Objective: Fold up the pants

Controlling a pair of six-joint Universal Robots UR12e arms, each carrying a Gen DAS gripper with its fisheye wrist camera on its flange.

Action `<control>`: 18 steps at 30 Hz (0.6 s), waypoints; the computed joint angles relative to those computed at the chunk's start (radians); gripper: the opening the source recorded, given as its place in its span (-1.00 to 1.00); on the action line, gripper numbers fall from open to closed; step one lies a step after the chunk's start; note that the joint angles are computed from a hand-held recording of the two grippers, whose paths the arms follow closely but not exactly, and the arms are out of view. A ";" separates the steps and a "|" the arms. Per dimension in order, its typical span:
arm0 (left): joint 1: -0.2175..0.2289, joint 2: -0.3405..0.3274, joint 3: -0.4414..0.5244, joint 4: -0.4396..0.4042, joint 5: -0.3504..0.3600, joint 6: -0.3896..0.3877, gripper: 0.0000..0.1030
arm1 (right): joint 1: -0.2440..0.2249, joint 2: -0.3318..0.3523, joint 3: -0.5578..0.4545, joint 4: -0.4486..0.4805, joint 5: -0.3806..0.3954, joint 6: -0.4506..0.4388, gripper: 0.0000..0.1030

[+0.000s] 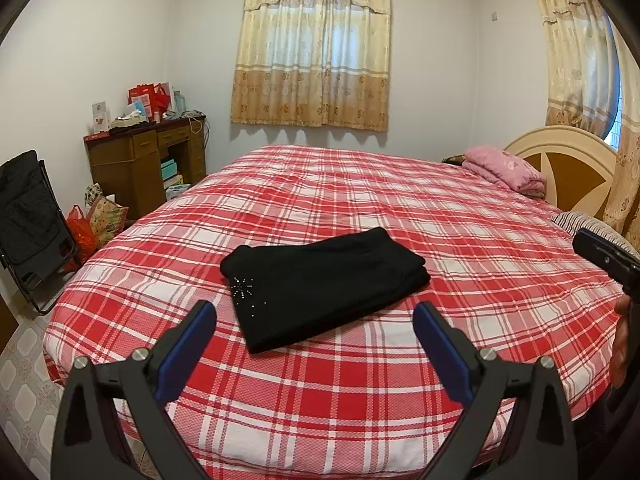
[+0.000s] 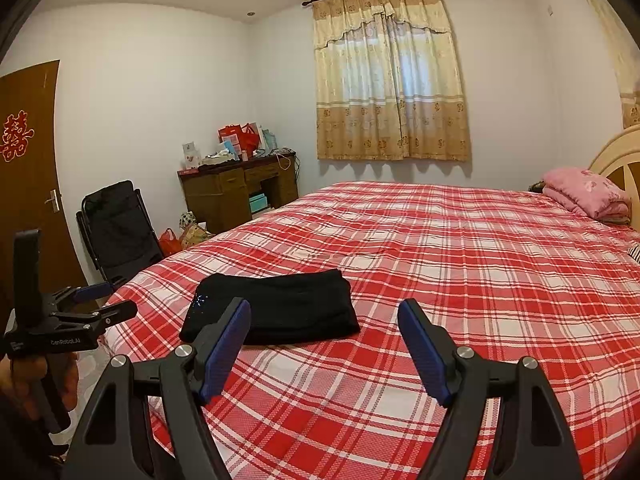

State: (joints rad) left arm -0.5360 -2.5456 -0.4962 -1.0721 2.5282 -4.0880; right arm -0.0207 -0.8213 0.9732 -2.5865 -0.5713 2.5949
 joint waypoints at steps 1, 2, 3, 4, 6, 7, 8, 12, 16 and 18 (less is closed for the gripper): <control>0.000 0.000 0.001 0.000 -0.001 0.001 0.96 | 0.000 0.000 0.000 0.002 0.000 -0.001 0.50; 0.000 0.000 0.001 -0.001 -0.002 0.002 0.96 | 0.000 0.000 -0.002 0.005 0.000 -0.003 0.50; 0.000 0.000 0.000 -0.001 -0.001 0.002 0.96 | 0.000 0.000 -0.001 0.006 0.000 -0.006 0.50; 0.000 -0.001 0.002 -0.005 -0.001 0.000 0.96 | 0.000 -0.001 0.000 0.007 -0.001 -0.009 0.50; 0.000 0.000 0.002 -0.006 -0.004 0.001 0.96 | 0.000 -0.003 0.002 0.006 0.001 -0.011 0.50; 0.000 0.000 0.002 -0.008 -0.005 0.001 0.96 | 0.000 -0.003 0.003 0.005 0.002 -0.013 0.50; 0.000 -0.001 0.006 -0.018 -0.002 -0.004 0.96 | 0.001 -0.002 0.003 0.004 0.001 -0.013 0.50; -0.002 -0.002 0.005 0.004 0.005 0.014 0.96 | 0.000 -0.004 0.006 -0.007 0.006 -0.010 0.50; -0.005 -0.011 0.016 0.041 0.019 0.045 0.96 | 0.000 -0.005 0.009 -0.012 0.007 -0.015 0.50; -0.005 -0.009 0.011 0.066 0.009 0.053 1.00 | 0.000 -0.006 0.011 -0.009 0.010 -0.024 0.50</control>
